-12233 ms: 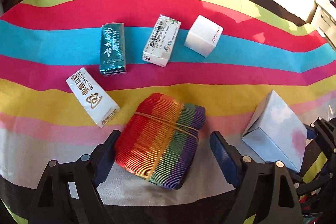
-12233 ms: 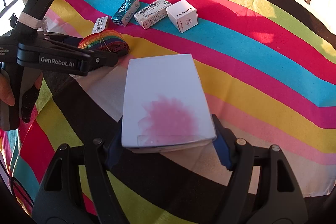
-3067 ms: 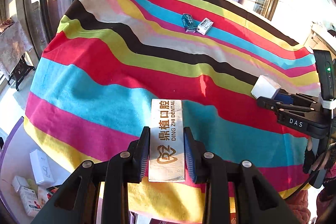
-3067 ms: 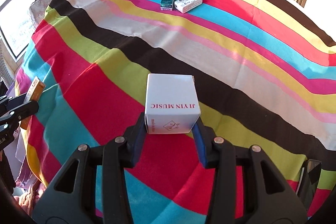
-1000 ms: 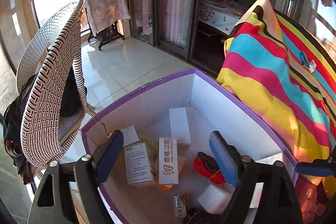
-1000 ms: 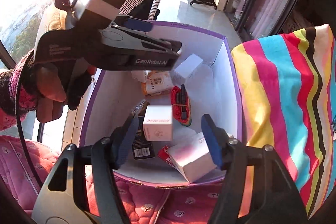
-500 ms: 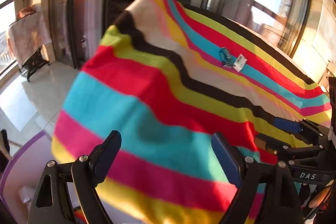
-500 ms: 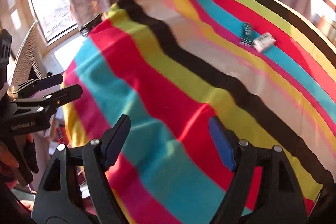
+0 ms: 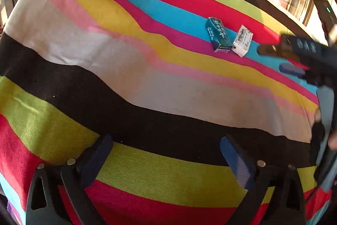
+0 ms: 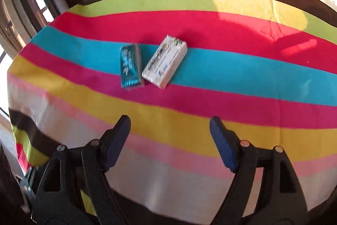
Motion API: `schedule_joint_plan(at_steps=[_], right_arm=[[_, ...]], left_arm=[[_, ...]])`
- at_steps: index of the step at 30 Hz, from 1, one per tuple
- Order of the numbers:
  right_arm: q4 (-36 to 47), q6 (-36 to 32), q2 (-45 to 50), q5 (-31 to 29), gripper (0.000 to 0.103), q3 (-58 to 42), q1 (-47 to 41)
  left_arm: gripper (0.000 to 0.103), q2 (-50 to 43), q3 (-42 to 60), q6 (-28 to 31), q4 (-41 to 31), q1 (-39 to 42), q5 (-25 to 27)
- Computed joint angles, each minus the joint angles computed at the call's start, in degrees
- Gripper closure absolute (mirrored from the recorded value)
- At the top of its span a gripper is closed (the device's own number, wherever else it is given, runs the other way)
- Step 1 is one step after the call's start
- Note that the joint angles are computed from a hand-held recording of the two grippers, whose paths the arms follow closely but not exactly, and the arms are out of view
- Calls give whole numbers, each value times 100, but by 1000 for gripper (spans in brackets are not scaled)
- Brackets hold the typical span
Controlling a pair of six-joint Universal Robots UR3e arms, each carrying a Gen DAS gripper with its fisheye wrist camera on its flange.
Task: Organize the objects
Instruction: 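Move both open grippers back over the table, then grasp the white-and-blue medicine box with the right gripper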
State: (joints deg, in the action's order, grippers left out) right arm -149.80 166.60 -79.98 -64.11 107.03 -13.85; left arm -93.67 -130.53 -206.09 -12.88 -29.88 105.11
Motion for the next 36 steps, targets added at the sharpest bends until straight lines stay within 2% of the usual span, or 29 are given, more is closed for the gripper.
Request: schedule_joint_plan(at_steps=[3,7,11,12,14,15,16,18,21,25,27,31,35,36], right_arm=[[-145,811,853,-157,23,-1066,308],[77,1618,1780,-831,23,-2418,782],[931,1583,2619,-2012,23,-3744,1303],[1105,1480,2733,-2115,23,-3872,1351],[746,1090,2602,-2235,31,-3411,1378],[333,831,2397,-2205,64,-2949,1343],[174,594,2156,-2041,66,-2566,1242],[74,147,1458,-1305,66,-1624,812],[-6,-1086,181,-804,66,-55,211],[874,-2877,-1408,-294,66,1379,-875],[1240,-3476,-1946,-79,66,1786,-1392],[1183,-3917,-2404,424,65,2384,-2048],[779,-3763,-2199,556,60,2422,-2048],[547,-3503,-1982,598,56,2316,-1802]], left_arm=[[0,-93,164,-66,-216,-139,170],[0,60,14,-59,-195,-106,143],[0,171,-35,-29,-219,-51,88],[0,71,21,-29,-157,-38,67],[0,145,-68,-24,-91,-5,11],[0,196,-121,-19,-62,11,-15],[0,244,-167,-16,-40,23,-36],[0,302,-220,-14,-22,35,-57],[0,313,-181,-9,-136,-3,7],[0,103,89,-21,-332,-102,149],[0,39,124,-4,-303,-80,140],[0,69,105,-51,-342,-123,181],[0,-15,289,-122,-553,-140,207],[0,-29,358,-169,-654,-143,209]])
